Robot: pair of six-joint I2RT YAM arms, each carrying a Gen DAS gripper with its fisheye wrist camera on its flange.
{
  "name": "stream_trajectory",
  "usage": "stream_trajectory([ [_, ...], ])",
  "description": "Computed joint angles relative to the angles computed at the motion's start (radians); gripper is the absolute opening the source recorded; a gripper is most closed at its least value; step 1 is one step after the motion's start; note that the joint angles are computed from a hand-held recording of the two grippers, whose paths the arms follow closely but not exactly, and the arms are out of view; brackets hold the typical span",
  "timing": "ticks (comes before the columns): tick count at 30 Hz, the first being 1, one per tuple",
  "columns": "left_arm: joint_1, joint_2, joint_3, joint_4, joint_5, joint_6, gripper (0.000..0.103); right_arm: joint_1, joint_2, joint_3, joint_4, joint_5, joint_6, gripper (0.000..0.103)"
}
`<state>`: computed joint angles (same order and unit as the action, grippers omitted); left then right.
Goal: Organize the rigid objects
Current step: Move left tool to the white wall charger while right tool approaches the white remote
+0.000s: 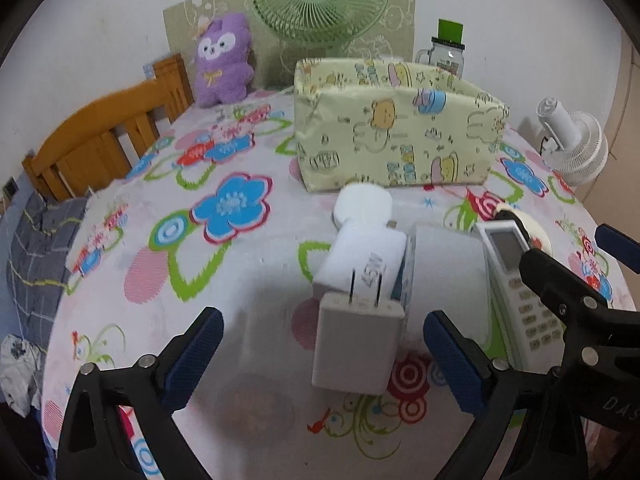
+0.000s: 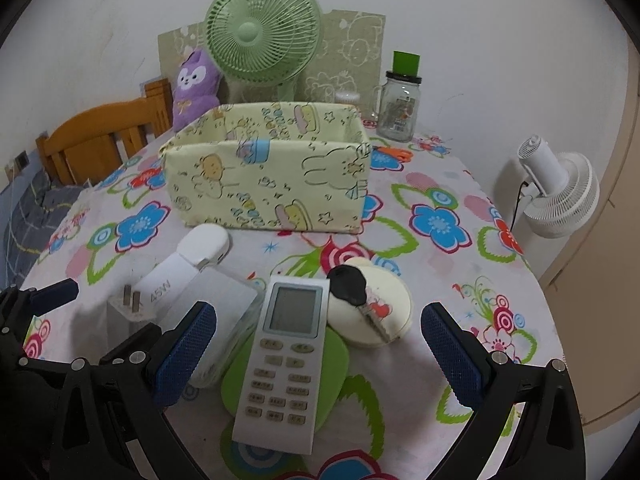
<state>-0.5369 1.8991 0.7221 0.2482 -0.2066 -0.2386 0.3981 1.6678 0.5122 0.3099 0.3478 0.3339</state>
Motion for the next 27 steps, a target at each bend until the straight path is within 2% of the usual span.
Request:
stream_trajectory([
  [8,-0.008,-0.014,-0.051,0.028,-0.015,0.022,0.099,0.026,0.008,-0.005,-0.003,0.012,0.016,0.103],
  [12,0.000,0.012,-0.045,0.030,-0.004,0.011,0.092,0.043,0.014,-0.008,-0.009,0.024,0.025,0.103],
  [17,-0.002,0.037,-0.033,0.046,-0.007,0.012,0.092,0.054,0.043,0.008,-0.030,0.040,0.036,0.103],
  [23,-0.003,0.078,0.003,0.037,0.009,0.019,0.080,0.043,0.084,0.035,-0.050,0.051,0.046,0.103],
  [27,-0.009,0.089,0.008,0.054,0.003,0.026,0.078,0.023,0.121,0.063,-0.072,0.052,0.060,0.098],
])
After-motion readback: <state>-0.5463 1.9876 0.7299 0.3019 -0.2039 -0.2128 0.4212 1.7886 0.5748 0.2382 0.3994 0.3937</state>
